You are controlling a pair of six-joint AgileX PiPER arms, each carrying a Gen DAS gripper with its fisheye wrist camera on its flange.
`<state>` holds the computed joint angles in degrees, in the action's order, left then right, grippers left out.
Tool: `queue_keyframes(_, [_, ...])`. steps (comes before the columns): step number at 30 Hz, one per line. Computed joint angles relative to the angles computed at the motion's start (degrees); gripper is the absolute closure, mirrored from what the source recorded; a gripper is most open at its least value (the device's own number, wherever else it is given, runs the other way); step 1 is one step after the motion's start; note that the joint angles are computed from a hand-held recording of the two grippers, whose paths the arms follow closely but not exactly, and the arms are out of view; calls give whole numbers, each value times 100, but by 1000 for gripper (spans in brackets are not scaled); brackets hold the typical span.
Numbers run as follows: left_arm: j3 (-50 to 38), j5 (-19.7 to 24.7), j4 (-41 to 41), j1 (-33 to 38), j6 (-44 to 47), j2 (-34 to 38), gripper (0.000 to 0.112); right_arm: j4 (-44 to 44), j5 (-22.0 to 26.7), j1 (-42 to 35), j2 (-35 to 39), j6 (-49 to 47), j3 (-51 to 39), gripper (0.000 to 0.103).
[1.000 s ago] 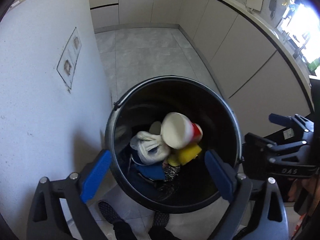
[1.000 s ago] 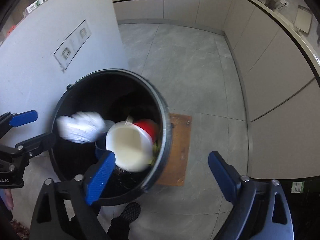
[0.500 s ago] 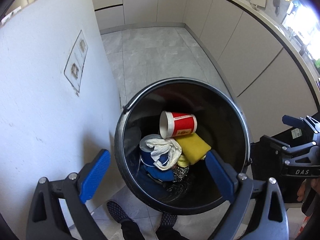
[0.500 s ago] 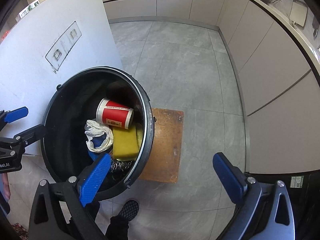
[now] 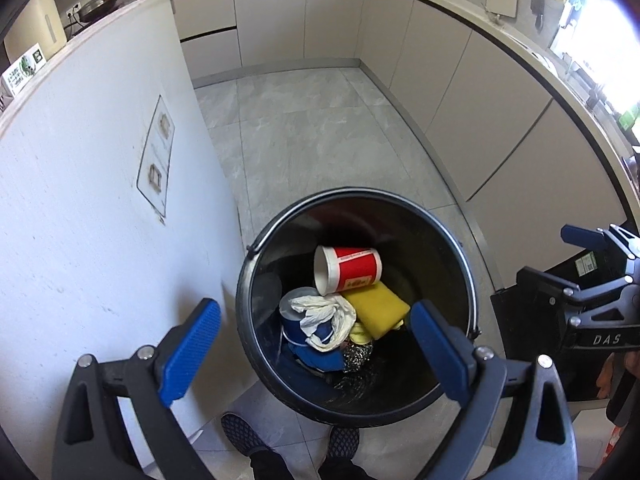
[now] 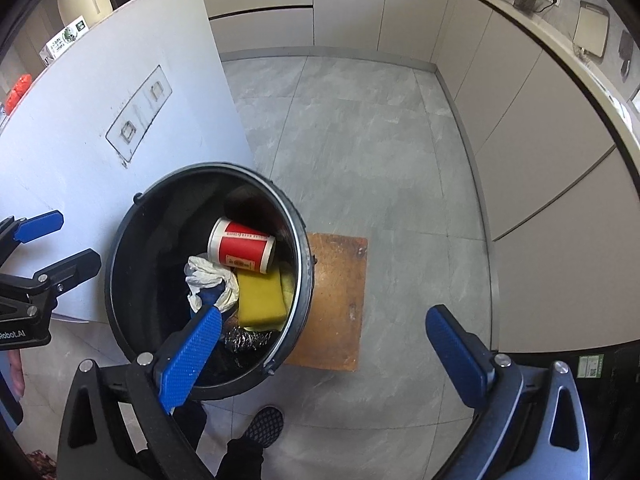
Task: Collect trash
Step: 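Withdraw both tools from the bin back toward the island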
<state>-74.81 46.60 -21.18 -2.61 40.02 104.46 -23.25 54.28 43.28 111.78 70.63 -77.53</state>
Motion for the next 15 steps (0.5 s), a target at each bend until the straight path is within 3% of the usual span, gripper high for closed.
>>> queue_keyframes(15, [-511,498,-202,217,263,-234,15,-182,511,124,-321,260,-430,0])
